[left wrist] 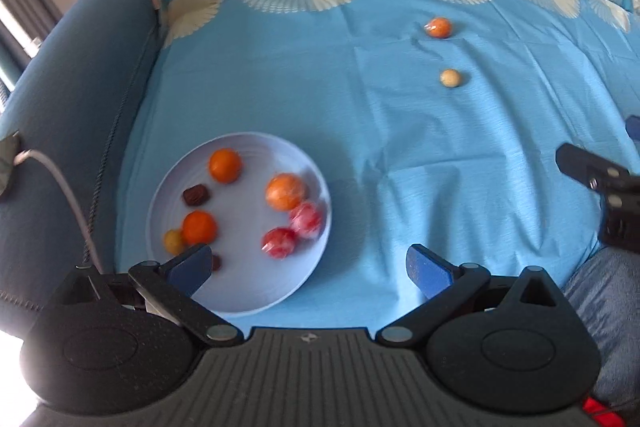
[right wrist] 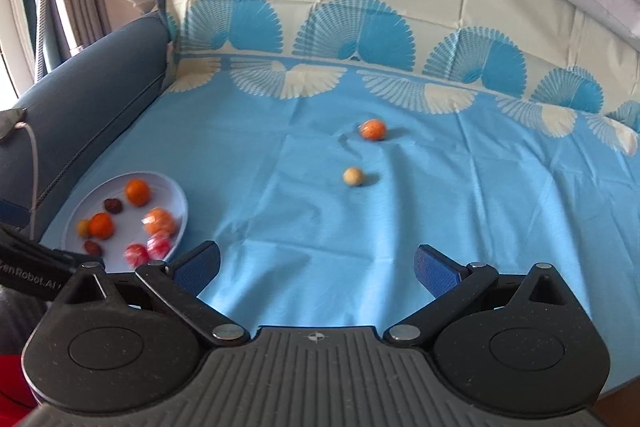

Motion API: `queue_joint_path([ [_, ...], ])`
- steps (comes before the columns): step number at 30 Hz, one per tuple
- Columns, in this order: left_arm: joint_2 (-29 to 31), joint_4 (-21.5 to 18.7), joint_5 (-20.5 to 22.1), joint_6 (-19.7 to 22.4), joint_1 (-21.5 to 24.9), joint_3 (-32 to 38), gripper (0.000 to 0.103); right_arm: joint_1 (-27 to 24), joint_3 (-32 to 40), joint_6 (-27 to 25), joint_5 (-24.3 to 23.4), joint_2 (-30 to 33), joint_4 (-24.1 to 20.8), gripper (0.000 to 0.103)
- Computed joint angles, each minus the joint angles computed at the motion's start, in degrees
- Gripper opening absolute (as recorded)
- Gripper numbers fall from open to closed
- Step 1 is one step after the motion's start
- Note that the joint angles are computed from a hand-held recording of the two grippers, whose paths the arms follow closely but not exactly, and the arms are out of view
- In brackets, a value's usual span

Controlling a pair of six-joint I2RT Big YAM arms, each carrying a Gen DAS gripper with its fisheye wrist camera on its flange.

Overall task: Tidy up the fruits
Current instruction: 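Move both tools toward the wrapped mandarin and small yellow fruit on the sheet, then grasp the small yellow fruit with the left gripper while the right grasps the wrapped mandarin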

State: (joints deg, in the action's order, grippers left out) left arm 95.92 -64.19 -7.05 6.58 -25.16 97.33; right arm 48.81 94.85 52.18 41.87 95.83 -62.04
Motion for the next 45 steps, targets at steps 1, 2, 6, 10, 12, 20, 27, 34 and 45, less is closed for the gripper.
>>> queue_joint_path([
  [1, 2.4, 0.4, 0.9, 0.4, -0.8, 2.1, 0.103, -1.7, -2.2, -1.5, 0.5, -0.9, 2.1, 0.102],
  [2, 4.7, 0.8, 1.7, 0.8, -1.6, 4.1, 0.103, -4.0, -4.3, -3.1, 0.5, -1.7, 4.3, 0.102],
  [6, 13.6, 6.2, 4.0, 3.3, -4.6, 11.2, 0.103, -12.2, -10.0, -13.4, -3.2, -2.3, 16.1, 0.102],
  [10, 24.0, 7.9, 6.0, 3.7, -6.5, 21.3, 0.103, -19.7, -9.7, -26.5, -11.3, 2.1, 25.7, 0.102],
  [12, 28.8, 7.8, 6.0, 2.8, -6.9, 26.8, 0.103, -22.7, -6.8, -31.5, -15.5, 6.3, 27.0, 0.102],
  [20, 39.3, 6.4, 9.5, 6.2, -7.2, 40.1, 0.076, -27.6, 0.4, -39.5, -25.5, 17.8, 34.3, 0.102],
  [27, 38.2, 6.4, 13.7, 4.5, -6.7, 38.9, 0.029, -27.7, 0.6, -41.9, -27.8, 19.3, 40.3, 0.04],
  [34, 30.2, 3.2, 11.0, 0.2, -6.1, 33.0, 0.029, -28.1, -4.8, -26.5, -18.9, 12.0, 35.1, 0.04],
  [45, 10.7, -2.5, 5.4, -2.0, -2.2, 15.8, 0.029, -16.7, -11.4, -8.7, -11.0, -3.5, 21.2, 0.041],
])
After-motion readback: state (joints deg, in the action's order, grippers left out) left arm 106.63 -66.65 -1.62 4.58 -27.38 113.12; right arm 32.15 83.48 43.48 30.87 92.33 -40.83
